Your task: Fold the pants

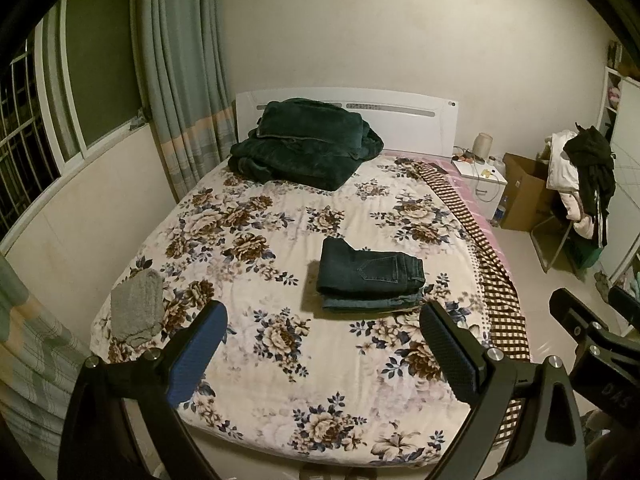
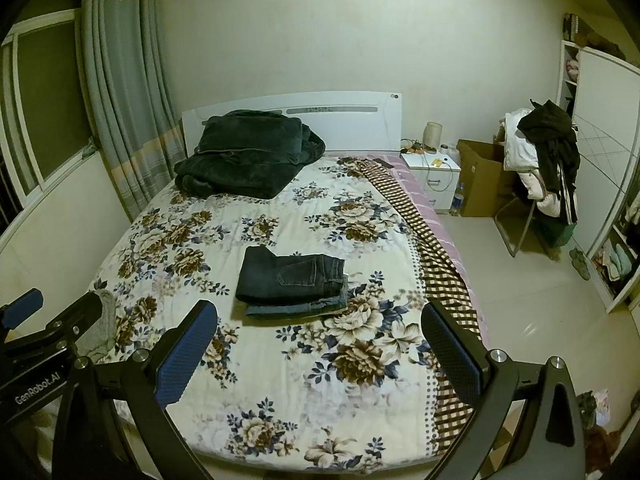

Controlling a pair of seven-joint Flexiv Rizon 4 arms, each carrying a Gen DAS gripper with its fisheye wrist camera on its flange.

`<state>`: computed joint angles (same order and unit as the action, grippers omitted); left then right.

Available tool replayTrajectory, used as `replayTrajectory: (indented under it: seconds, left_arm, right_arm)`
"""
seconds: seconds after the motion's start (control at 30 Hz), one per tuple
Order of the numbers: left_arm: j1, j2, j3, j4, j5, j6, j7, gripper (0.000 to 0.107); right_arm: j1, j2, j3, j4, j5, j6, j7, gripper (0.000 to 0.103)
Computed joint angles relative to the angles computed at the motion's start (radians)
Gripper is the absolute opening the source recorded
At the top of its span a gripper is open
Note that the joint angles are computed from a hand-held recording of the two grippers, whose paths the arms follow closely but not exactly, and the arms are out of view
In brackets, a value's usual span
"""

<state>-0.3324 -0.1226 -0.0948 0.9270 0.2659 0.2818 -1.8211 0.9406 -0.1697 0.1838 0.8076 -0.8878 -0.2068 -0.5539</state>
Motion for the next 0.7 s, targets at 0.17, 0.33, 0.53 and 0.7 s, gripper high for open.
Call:
replayTrajectory:
  seconds: [0.17, 0.33, 0.53, 0.7]
  left_arm:
    - [-0.004, -0.006, -0.003, -0.014, 0.000, 0.003, 0.005, 0.098]
    - [-0.011, -0.017, -0.001, -0.039, 0.007, -0.007, 0.004, 0.098]
    - [-0.007, -0.013, 0.005, -0.028, -0.002, 0.004, 0.010, 0.098]
    - [-0.007, -0.013, 0.004, -0.030, 0.002, 0.000, 0.011, 0.098]
  right_arm:
    - [-0.004, 0.003, 0.001, 0.003, 0.004, 0.003, -0.004, 0.103]
    - [-0.006, 0.013, 0.013, 0.024, 0.008, 0.005, 0.013, 0.103]
    - [-0.008, 0.021, 0.019, 0.040, 0.004, 0.009, 0.022, 0.103]
    - [-0.013, 0.029, 0.030, 0.054, 0.002, 0.006, 0.036, 0.103]
